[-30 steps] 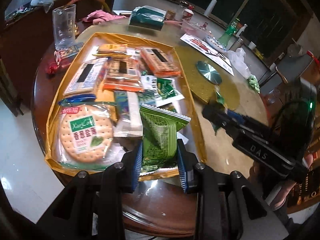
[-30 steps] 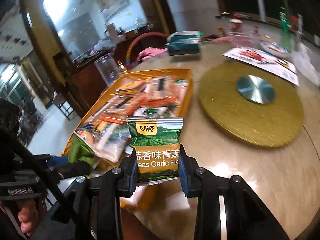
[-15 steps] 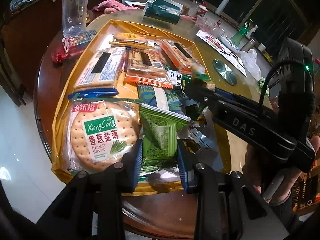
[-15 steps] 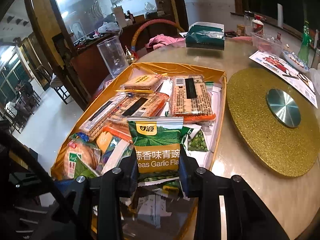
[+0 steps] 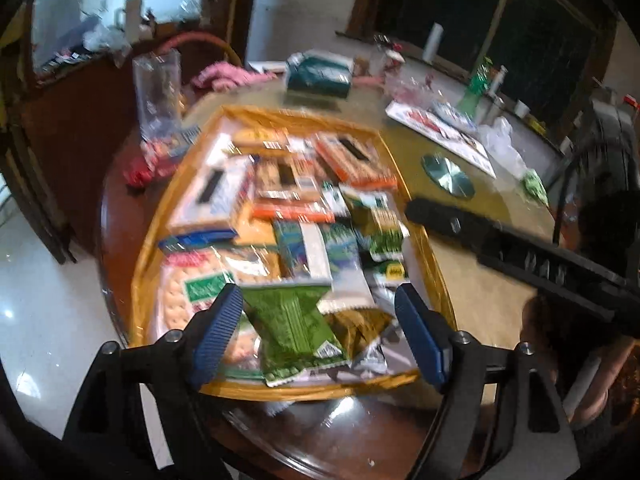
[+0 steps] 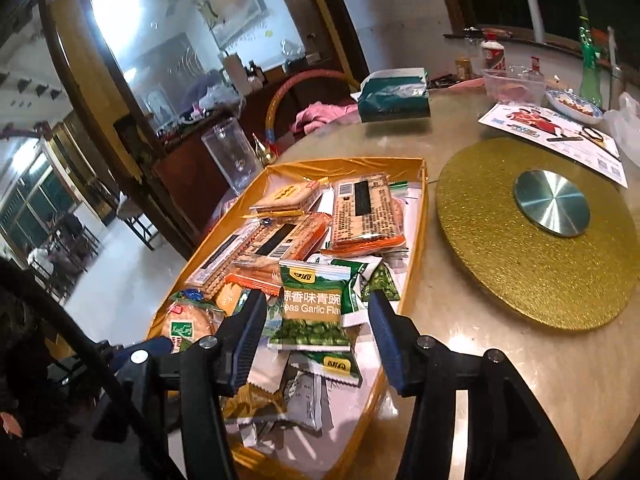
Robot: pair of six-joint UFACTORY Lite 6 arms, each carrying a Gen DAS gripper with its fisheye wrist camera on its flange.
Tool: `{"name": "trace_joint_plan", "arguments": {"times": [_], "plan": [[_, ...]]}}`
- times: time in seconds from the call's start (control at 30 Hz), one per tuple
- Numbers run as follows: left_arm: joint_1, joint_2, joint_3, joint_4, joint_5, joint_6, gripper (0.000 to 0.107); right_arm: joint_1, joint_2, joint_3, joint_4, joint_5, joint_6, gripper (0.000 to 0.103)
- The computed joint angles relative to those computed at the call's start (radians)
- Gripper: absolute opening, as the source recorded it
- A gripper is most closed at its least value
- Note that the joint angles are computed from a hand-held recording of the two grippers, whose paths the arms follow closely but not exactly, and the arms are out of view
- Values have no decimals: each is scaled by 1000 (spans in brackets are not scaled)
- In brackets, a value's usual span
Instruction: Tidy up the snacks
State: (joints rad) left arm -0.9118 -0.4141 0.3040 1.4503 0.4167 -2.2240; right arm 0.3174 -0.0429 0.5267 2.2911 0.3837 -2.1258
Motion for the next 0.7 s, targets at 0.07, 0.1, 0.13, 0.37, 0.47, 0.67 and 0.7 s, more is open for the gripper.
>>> {"name": "trace_joint_plan", "arguments": {"times": [0.07,0.1,0.13,0.37,0.47,0.67,0.7], "plan": [[-29,-24,1,-35,44,19,81,-7,-23,-25,-1,7,13,57],[-37,-11,10,-51,58,32,82,-11,-30,-33,-3,15,15,58],[-52,3,21,-79,82,50,82,-14,-40,-46,1,23,15,61],[-224,78,73,-183,299,34,87,11,-131,-151,138,4,-88,71],[-255,101,92,-198,353,19,87,-23,-173,-185,68,13,-10,71],[-283,107,120,-290,396,63,87,-20,-218,-197,-57,-35,154,72],[-282,99,120,-309,396,80,87,-19,-225,-201,-74,-38,177,73]]}}
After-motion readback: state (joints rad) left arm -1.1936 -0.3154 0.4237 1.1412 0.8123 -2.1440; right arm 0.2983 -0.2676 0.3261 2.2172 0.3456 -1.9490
